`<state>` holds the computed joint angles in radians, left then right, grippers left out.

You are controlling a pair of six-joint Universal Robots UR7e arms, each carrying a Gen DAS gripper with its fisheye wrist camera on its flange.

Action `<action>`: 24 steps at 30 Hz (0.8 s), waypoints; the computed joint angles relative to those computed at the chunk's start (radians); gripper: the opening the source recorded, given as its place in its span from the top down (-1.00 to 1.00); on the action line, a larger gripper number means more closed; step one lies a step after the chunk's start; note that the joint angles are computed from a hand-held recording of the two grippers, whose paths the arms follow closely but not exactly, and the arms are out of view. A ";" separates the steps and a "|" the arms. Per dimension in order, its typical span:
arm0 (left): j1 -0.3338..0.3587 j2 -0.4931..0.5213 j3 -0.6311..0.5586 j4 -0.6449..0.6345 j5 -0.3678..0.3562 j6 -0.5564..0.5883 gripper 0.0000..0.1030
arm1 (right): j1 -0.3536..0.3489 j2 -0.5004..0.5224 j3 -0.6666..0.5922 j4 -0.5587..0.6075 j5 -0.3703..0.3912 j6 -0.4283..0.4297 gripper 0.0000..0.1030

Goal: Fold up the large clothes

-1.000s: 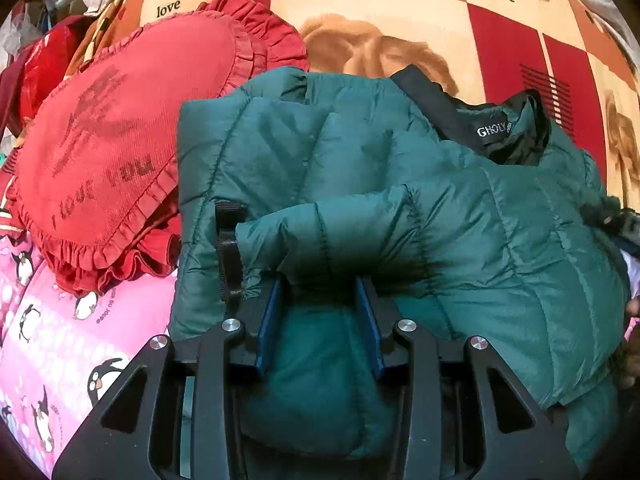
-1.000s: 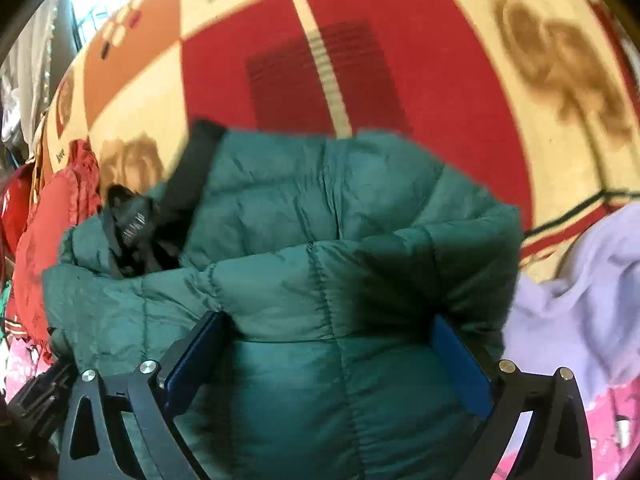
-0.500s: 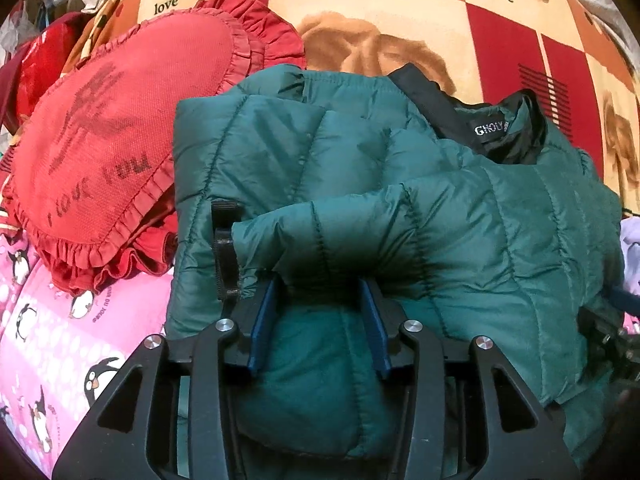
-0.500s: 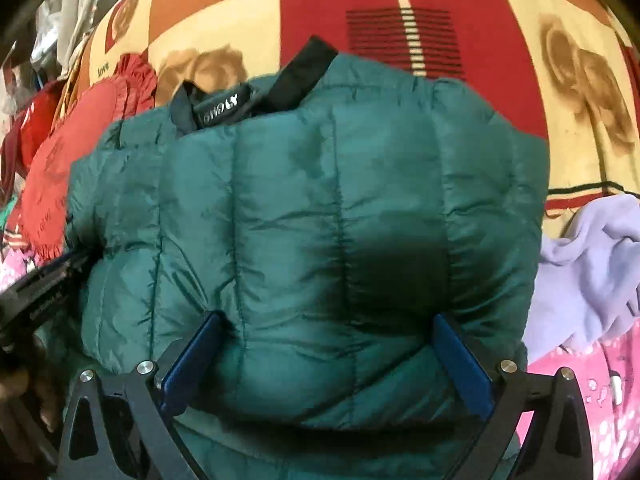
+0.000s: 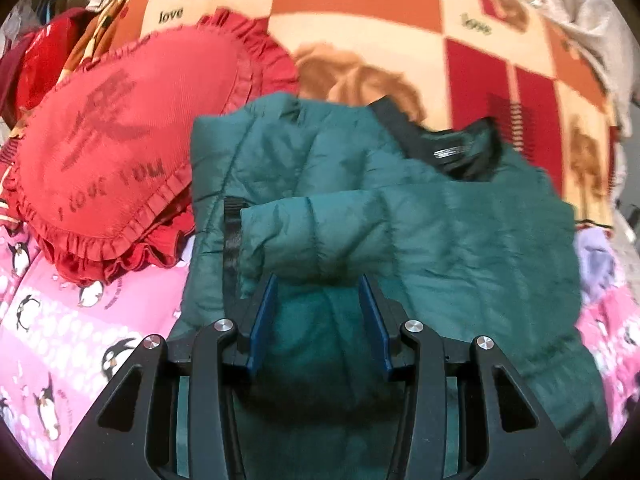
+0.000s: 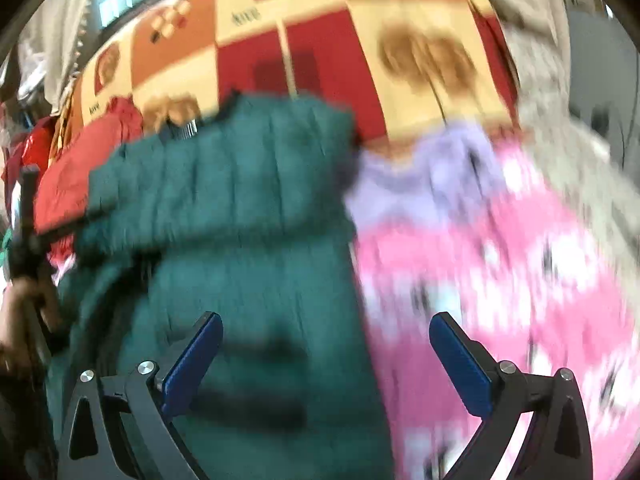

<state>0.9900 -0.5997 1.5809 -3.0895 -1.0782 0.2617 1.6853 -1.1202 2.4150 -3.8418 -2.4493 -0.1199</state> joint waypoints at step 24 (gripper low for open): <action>0.187 -0.514 0.376 0.462 -0.198 0.169 0.19 | -0.124 -0.024 0.221 -0.010 0.194 0.088 -1.00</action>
